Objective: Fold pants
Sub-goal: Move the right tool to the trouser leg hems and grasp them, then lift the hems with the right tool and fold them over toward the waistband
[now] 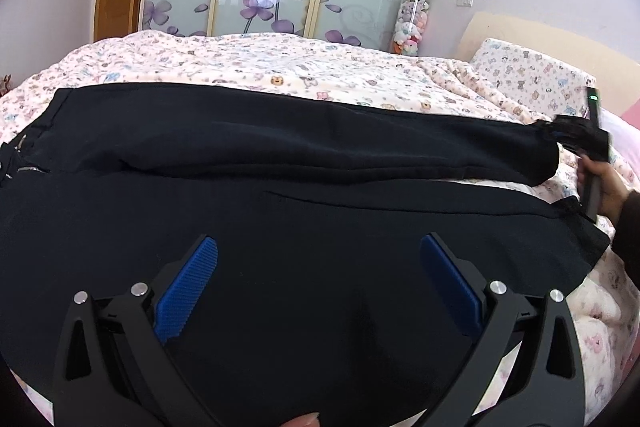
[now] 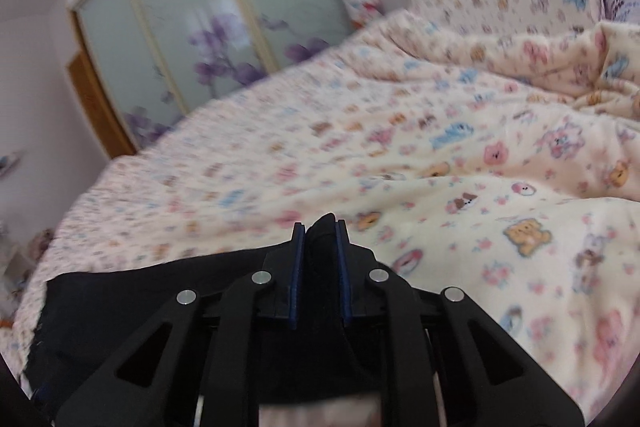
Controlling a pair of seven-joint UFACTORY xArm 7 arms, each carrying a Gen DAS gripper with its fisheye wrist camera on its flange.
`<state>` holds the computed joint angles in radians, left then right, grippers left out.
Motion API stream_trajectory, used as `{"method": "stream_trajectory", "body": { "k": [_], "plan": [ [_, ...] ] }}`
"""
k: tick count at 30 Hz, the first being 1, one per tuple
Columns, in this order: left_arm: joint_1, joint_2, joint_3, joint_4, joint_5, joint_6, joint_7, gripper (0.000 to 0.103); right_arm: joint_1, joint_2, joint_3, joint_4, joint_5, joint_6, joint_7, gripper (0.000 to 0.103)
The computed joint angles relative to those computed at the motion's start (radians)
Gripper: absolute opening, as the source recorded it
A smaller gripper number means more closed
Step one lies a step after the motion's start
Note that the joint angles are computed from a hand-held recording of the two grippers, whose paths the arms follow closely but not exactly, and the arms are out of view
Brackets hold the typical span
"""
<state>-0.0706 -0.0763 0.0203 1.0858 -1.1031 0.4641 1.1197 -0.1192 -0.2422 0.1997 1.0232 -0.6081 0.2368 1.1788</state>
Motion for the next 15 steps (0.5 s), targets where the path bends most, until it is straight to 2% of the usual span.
{"method": "stream_trajectory", "body": {
  "k": [3,7,9,11,13,15],
  "plan": [
    [0.007,0.002,0.01,0.005,-0.029,0.024,0.0,0.101,0.02,-0.132,0.011,-0.112,0.038,-0.047,-0.015,0.014],
    [0.015,0.001,0.012,0.007,-0.053,0.046,-0.001,0.101,0.072,-0.327,0.047,-0.273,0.132,-0.016,-0.042,0.012],
    [0.018,-0.001,0.011,0.006,-0.062,0.047,0.004,0.101,0.121,-0.411,0.07,-0.337,0.19,0.068,-0.057,0.011],
    [0.019,-0.005,0.011,0.002,-0.071,0.045,0.013,0.101,0.161,-0.443,0.108,-0.35,0.239,0.199,-0.092,0.011],
    [0.019,-0.008,0.01,-0.001,-0.064,0.054,0.014,0.101,0.206,-0.425,0.124,-0.321,0.303,0.326,-0.122,0.012],
    [0.017,-0.012,0.006,-0.007,-0.048,0.044,0.011,0.101,0.221,-0.42,0.135,-0.293,0.339,0.406,-0.12,0.012]
  ]
}}
